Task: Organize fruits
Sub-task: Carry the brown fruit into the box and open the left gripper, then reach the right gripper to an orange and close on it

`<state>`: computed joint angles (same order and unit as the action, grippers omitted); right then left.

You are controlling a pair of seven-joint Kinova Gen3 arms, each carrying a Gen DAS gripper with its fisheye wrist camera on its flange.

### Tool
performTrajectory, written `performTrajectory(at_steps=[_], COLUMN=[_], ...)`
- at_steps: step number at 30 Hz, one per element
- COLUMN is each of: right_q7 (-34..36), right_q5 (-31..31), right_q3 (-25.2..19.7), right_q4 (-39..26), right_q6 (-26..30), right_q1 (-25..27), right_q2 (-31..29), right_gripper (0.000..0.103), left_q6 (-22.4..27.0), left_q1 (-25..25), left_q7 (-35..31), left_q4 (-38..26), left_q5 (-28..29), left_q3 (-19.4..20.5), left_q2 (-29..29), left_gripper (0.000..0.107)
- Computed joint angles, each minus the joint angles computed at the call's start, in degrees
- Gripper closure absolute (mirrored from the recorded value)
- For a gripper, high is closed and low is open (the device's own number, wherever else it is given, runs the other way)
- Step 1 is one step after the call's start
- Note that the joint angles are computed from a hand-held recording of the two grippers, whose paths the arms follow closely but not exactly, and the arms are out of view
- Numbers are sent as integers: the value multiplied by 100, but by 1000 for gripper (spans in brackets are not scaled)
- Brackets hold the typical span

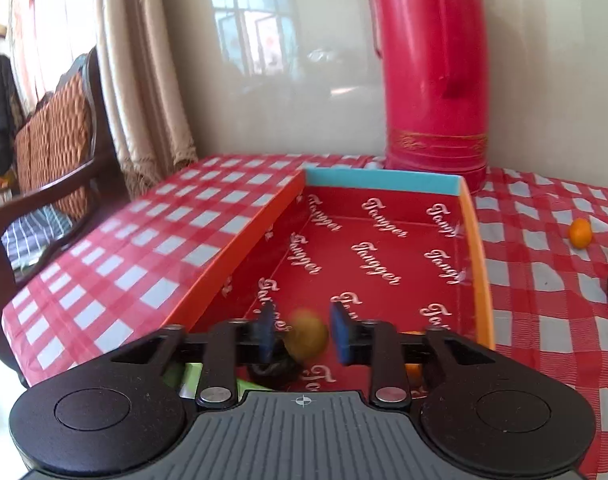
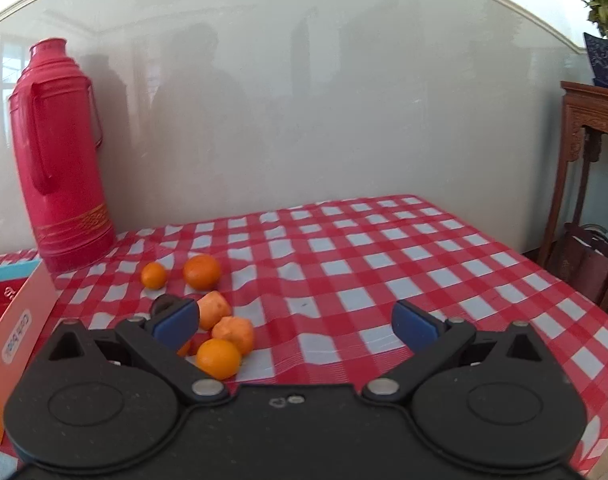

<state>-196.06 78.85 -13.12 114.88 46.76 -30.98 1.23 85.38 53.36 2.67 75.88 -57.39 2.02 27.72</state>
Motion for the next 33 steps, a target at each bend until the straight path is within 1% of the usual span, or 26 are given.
performTrajectory(at_steps=[1, 2, 3, 4, 6, 7, 9, 10, 11, 13, 16, 18, 20, 24, 25, 26, 27, 28, 30, 33], right_q7=[81, 171, 270, 375, 545, 608, 764, 845, 968, 1284, 1593, 1732, 1738, 1792, 1852, 1944, 2065, 2096, 2036, 1990], right_q5=[-46, -103, -178, -259, -413, -493, -685, -805, -947, -1276, -1619, -1826, -1894, -1951, -2012, -2105, -2228, -2286, -2223, -2177], right_q3=[13, 26, 33, 53, 92, 113, 187, 216, 237, 281, 392, 473, 550, 605, 621, 635, 646, 665, 715, 759], right_q4=[-29, -67, -117, -164, -258, -301, -379, -434, -511, -686, -851, -904, -871, -924, -919, -923, -946, -969, -984, -945], right_q6=[-95, -176, -237, -322, -453, -512, -748, -802, -789, -679, -598, -678, -886, -930, -1038, -1154, -1222, -1225, -1176, -1248], right_q1=[17, 30, 34, 46, 56, 57, 103, 115, 112, 77, 34, 40, 54, -9, 12, 42, 65, 48, -36, -73], right_q2=[20, 48, 85, 116, 191, 224, 268, 304, 360, 480, 611, 654, 635, 695, 694, 699, 715, 736, 766, 749], right_gripper=[6, 6, 6, 6, 6, 8, 16, 26, 31, 32, 37, 37, 43, 46, 54, 68, 74, 74, 75, 75], left_q6=[29, 115, 237, 286, 334, 394, 534, 598, 656, 742, 895, 935, 947, 933, 911, 901, 893, 891, 898, 967], left_q1=[29, 80, 171, 216, 233, 235, 235, 229, 224, 188, 108, 27, -74, -316, -379, -433, -483, -516, -577, -613], left_q7=[99, 223, 364, 456, 569, 634, 721, 777, 856, 1028, 1239, 1383, 1535, 1767, 1829, 1890, 1930, 1990, 2063, 2142], left_q4=[37, 63, 123, 209, 364, 422, 522, 577, 644, 793, 966, 1102, 1251, 1465, 1526, 1569, 1603, 1649, 1715, 1776], left_q5=[-4, -68, -180, -297, -433, -489, -597, -648, -698, -767, -812, -798, -756, -596, -552, -512, -478, -445, -417, -409], left_q3=[-15, -51, -80, -84, -36, -19, 20, 37, 54, 103, 195, 267, 337, 472, 499, 526, 552, 580, 628, 687], left_q2=[-22, -23, -33, -61, -136, -157, -188, -212, -246, -332, -450, -560, -677, -883, -928, -961, -997, -1030, -1077, -1108], left_gripper=[37, 19, 16, 15, 4, 4, 4, 4, 4, 4, 4, 4, 4, 4, 4, 4, 4, 4, 4, 4])
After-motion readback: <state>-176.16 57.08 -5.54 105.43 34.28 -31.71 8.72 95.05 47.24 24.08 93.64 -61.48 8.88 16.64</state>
